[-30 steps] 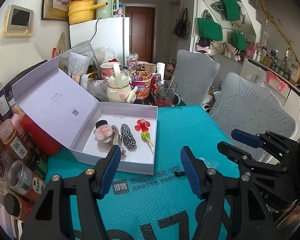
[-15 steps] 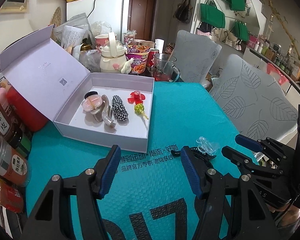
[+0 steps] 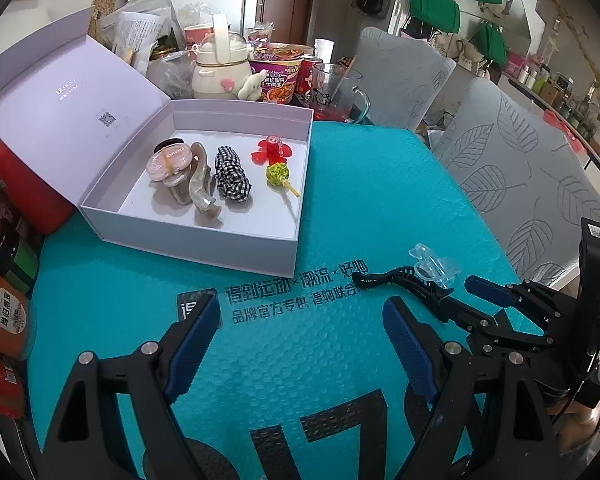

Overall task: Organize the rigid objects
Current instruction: 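Move both tools toward the black claw clip and clear plastic clip on the mat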

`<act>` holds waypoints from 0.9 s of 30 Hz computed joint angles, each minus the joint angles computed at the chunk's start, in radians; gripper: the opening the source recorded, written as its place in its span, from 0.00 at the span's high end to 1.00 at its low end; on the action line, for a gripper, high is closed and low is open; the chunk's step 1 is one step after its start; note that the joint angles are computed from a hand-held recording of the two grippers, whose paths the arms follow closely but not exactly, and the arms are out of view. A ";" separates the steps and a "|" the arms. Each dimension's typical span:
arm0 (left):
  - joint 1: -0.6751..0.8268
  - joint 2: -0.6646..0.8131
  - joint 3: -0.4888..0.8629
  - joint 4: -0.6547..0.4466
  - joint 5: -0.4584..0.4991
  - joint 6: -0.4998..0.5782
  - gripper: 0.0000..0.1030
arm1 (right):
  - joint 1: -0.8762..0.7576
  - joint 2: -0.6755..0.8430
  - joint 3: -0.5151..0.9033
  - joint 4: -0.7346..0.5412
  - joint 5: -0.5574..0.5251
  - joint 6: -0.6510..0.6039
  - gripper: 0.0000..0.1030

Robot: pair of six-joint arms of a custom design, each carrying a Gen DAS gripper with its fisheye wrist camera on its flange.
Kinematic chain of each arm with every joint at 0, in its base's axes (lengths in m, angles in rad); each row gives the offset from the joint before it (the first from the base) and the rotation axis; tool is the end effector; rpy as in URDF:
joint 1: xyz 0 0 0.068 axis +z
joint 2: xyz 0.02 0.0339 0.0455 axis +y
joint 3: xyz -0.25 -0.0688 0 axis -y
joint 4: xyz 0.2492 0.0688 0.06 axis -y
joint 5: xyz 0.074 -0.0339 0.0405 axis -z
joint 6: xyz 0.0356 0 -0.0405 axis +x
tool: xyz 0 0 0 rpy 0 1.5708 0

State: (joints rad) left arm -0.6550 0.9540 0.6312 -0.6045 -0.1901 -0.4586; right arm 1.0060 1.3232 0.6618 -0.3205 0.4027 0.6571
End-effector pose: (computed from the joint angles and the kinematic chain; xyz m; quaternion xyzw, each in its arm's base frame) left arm 0.1596 -0.1141 0.2081 0.0627 0.9428 -0.0899 0.3148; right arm 0.1464 0.2050 0.1614 -0.1056 0.9335 0.0812 0.3330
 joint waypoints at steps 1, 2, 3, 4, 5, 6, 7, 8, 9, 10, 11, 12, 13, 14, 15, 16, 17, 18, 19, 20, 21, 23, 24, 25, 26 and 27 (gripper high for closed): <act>0.004 0.008 -0.001 0.007 0.006 0.001 0.18 | -0.005 0.007 -0.003 0.010 -0.010 -0.005 0.58; 0.007 0.015 -0.001 0.012 0.012 0.001 0.18 | -0.009 0.016 -0.004 0.019 -0.019 -0.011 0.58; 0.008 0.024 -0.001 0.017 0.016 0.000 0.18 | -0.012 0.025 -0.004 0.026 -0.026 -0.015 0.58; 0.007 0.035 0.001 0.021 0.018 0.000 0.18 | -0.016 0.041 -0.001 0.033 -0.033 -0.020 0.58; 0.006 0.044 0.002 0.026 0.019 0.000 0.18 | -0.019 0.053 0.002 0.038 -0.039 -0.025 0.58; 0.007 0.053 0.001 0.033 0.023 0.003 0.18 | -0.022 0.066 0.004 0.041 -0.041 -0.028 0.58; 0.007 0.061 0.004 0.037 0.025 0.005 0.18 | -0.026 0.080 0.009 0.047 -0.044 -0.034 0.58; 0.005 0.069 0.006 0.040 0.027 0.005 0.18 | -0.031 0.086 0.007 0.053 -0.049 -0.038 0.58; 0.005 0.077 0.008 0.045 0.031 0.006 0.18 | -0.036 0.088 0.004 0.059 -0.057 -0.042 0.58; 0.004 0.085 0.011 0.049 0.033 0.006 0.18 | -0.042 0.089 0.000 0.066 -0.066 -0.046 0.58; 0.002 0.091 0.014 0.052 0.035 0.005 0.18 | -0.048 0.091 -0.003 0.073 -0.074 -0.050 0.58; 0.000 0.096 0.016 0.054 0.037 0.005 0.18 | -0.056 0.091 -0.009 0.080 -0.083 -0.055 0.58; -0.001 0.098 0.018 0.056 0.039 0.005 0.18 | -0.062 0.088 -0.012 0.079 -0.089 -0.055 0.58; -0.002 0.101 0.020 0.058 0.041 0.004 0.18 | -0.068 0.088 -0.016 0.087 -0.093 -0.058 0.58; -0.003 0.102 0.021 0.061 0.044 0.003 0.18 | -0.075 0.081 -0.024 0.101 -0.100 -0.064 0.57; -0.003 0.103 0.023 0.061 0.046 0.003 0.18 | -0.083 0.076 -0.029 0.109 -0.112 -0.066 0.54; -0.003 0.104 0.024 0.061 0.047 0.001 0.18 | -0.090 0.072 -0.035 0.120 -0.121 -0.068 0.53; -0.004 0.104 0.025 0.060 0.048 0.000 0.18 | -0.094 0.070 -0.039 0.131 -0.129 -0.070 0.51; -0.002 0.103 0.026 0.058 0.048 -0.001 0.18 | -0.095 0.074 -0.039 0.139 -0.135 -0.076 0.51; 0.000 0.100 0.027 0.056 0.045 -0.001 0.18 | -0.091 0.083 -0.033 0.143 -0.130 -0.081 0.51; 0.000 0.094 0.027 0.052 0.041 -0.004 0.18 | -0.085 0.090 -0.028 0.145 -0.122 -0.087 0.51; -0.001 0.081 0.026 0.043 0.035 -0.009 0.18 | -0.079 0.109 -0.017 0.152 -0.116 -0.100 0.51; -0.002 0.075 0.026 0.040 0.031 -0.012 0.18 | -0.075 0.118 -0.008 0.147 -0.111 -0.102 0.56; -0.005 0.069 0.025 0.036 0.025 -0.016 0.18 | -0.071 0.129 0.004 0.138 -0.101 -0.107 0.65; -0.008 0.066 0.025 0.035 0.021 -0.018 0.18 | -0.068 0.133 0.010 0.131 -0.098 -0.113 0.66; -0.009 0.063 0.024 0.035 0.021 -0.020 0.18 | -0.071 0.129 0.008 0.133 -0.108 -0.117 0.66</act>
State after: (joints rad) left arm -0.6644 1.0171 0.6554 -0.5700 -0.1693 -0.4783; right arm 0.9355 1.4526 0.6700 -0.1874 0.2944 0.5404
